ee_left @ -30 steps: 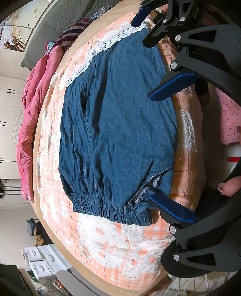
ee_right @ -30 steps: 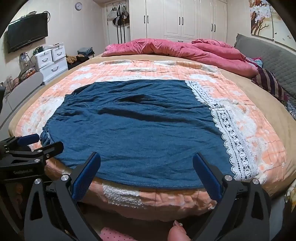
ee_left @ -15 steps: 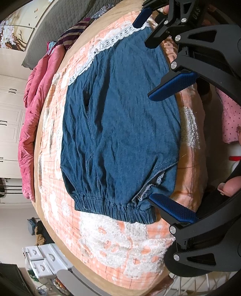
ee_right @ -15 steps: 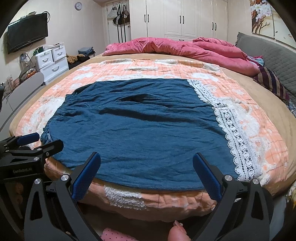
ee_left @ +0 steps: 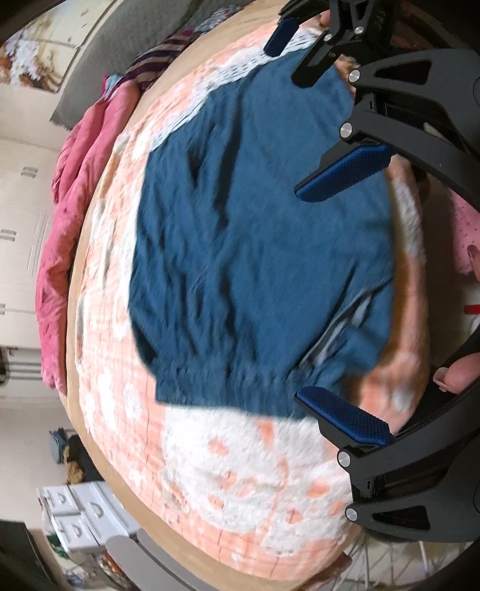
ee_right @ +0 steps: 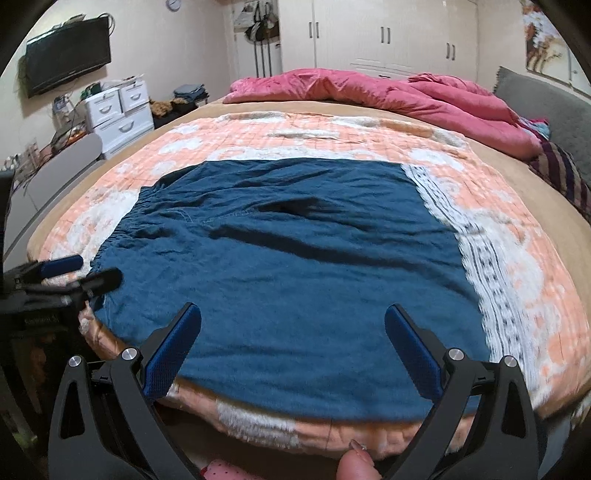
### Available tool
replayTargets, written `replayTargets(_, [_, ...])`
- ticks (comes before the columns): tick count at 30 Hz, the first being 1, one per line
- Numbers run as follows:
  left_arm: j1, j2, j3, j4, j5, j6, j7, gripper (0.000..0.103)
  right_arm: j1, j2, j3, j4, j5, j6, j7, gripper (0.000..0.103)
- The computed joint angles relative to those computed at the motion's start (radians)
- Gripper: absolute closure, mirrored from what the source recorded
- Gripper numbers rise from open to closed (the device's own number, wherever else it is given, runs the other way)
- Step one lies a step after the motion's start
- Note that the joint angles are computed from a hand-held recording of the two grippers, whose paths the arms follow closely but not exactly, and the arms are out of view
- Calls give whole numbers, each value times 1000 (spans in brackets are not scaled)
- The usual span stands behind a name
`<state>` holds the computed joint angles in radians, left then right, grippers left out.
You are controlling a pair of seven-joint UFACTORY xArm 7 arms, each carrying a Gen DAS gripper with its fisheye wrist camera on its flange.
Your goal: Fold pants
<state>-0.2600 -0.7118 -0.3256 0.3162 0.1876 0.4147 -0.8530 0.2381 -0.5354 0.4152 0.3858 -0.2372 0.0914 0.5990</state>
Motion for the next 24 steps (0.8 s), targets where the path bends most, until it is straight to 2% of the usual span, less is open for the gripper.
replayTargets(2, [33,-7,20,-2,14,-3,11,9,-14,46,2,36,-18,-7,-23,4])
replayTargets(4, [60,-6,50,0,16,-6,31,9,28,111,-48,78,-7,-15,-70,4])
replayTargets(5, [78,-7,43,5,25,-1,32,9,45,137,-66,96,3,-16,-88,4])
replayTargets(8, [113,8,71,12,28,-22,59,9,51,211,-80,158,4,-16,-123,4])
replayTargets(10, [127,42,105,17,15,-71,84,9,65,260,-99,204,9,-7,-154,4])
replayTargets(15, [180,146,143,77,2,-120,150,9,-8,354,-50,316,-116,22,-118,4])
replayTargets(20, [181,290,222,151,-42,-202,271,9,34,439,-102,404,-172,43,-116,4])
replayTargets(22, [146,356,275,185,-92,-227,352,14,46,483,-117,455,-228,64,-105,4])
replayTargets(24, [103,406,323,214,-162,-228,437,37,73,528,-143,504,-211,71,-158,4])
